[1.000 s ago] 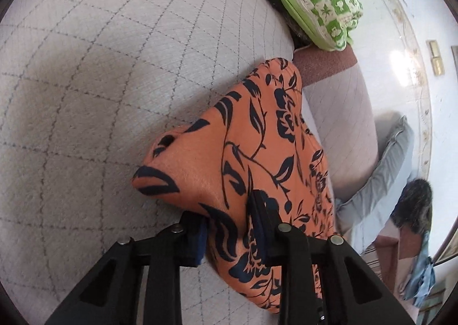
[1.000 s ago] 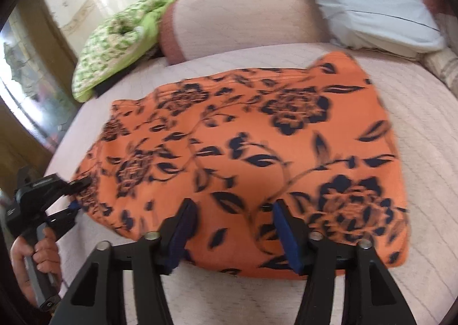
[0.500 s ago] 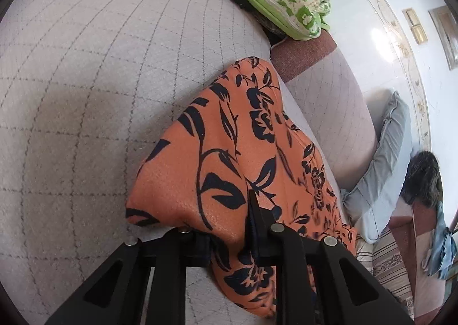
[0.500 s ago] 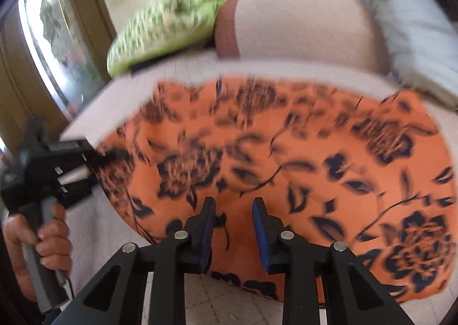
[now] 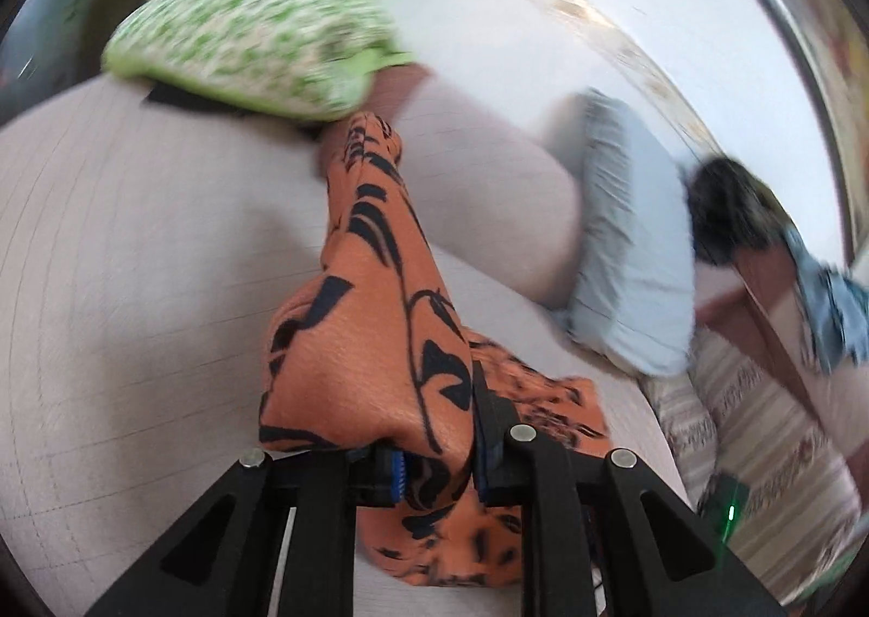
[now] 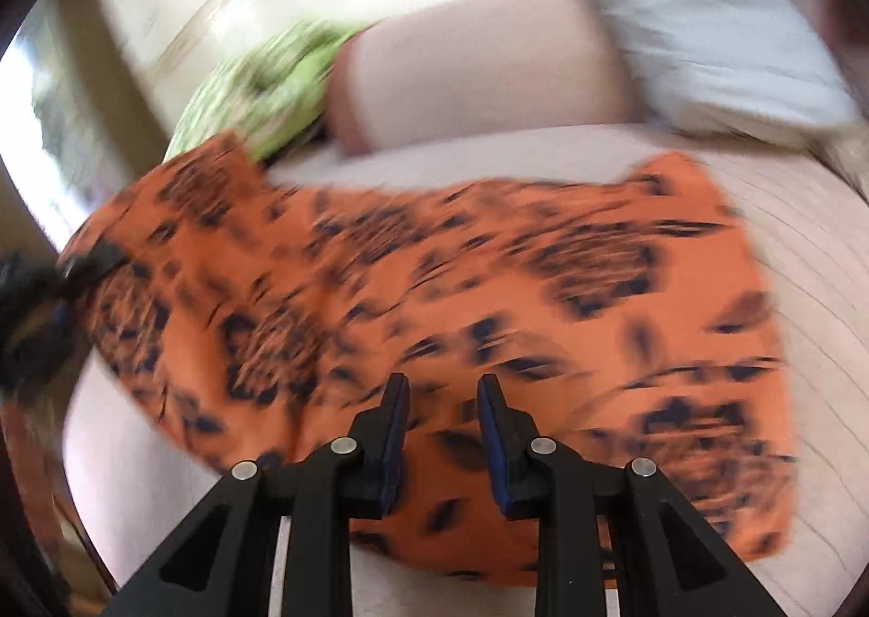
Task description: Fold small clothes
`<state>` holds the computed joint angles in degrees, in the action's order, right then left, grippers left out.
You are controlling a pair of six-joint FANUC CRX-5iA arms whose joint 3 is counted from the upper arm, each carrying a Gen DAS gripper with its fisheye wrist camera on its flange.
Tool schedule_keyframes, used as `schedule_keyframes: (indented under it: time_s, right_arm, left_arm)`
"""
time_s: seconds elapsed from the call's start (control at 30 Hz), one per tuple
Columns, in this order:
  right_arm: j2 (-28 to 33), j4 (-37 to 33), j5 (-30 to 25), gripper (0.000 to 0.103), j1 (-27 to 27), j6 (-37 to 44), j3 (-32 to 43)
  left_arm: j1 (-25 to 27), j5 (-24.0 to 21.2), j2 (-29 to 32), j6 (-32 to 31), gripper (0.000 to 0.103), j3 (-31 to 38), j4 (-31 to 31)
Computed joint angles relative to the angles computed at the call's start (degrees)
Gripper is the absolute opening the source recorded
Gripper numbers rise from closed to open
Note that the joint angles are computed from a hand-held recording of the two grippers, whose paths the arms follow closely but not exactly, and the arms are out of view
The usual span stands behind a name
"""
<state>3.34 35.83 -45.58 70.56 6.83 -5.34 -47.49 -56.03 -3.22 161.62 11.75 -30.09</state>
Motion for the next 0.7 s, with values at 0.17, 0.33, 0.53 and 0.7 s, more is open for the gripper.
schedule_keyframes:
  time_s: [0.17, 0.33, 0.53, 0.7]
  right_arm:
    - [-8.49, 8.24, 1.08, 0.028, -2.62, -14.35, -10.08]
    - [-16.00, 11.03, -1.24, 0.028, -5.15, -21.46, -17.47]
    - [-21.97, 7.34, 0.18, 0.031, -8.75, -27.13, -22.62]
    - [-22.32, 6.07, 3.21, 0.031, -10.37, -26.43, -22.73]
  left_arm:
    - [-5.12, -5.20, 11.57, -9.30, 0.018, 14.99, 0.21]
    - [-8.05, -10.96, 26.99, -20.06, 0.025, 31.66, 4.53]
    - [-5.10, -11.80, 33.89, -27.74, 0.041, 34.71, 21.75]
    - [-9.58, -10.76, 24.46, -28.43, 0.080, 29.72, 7.10]
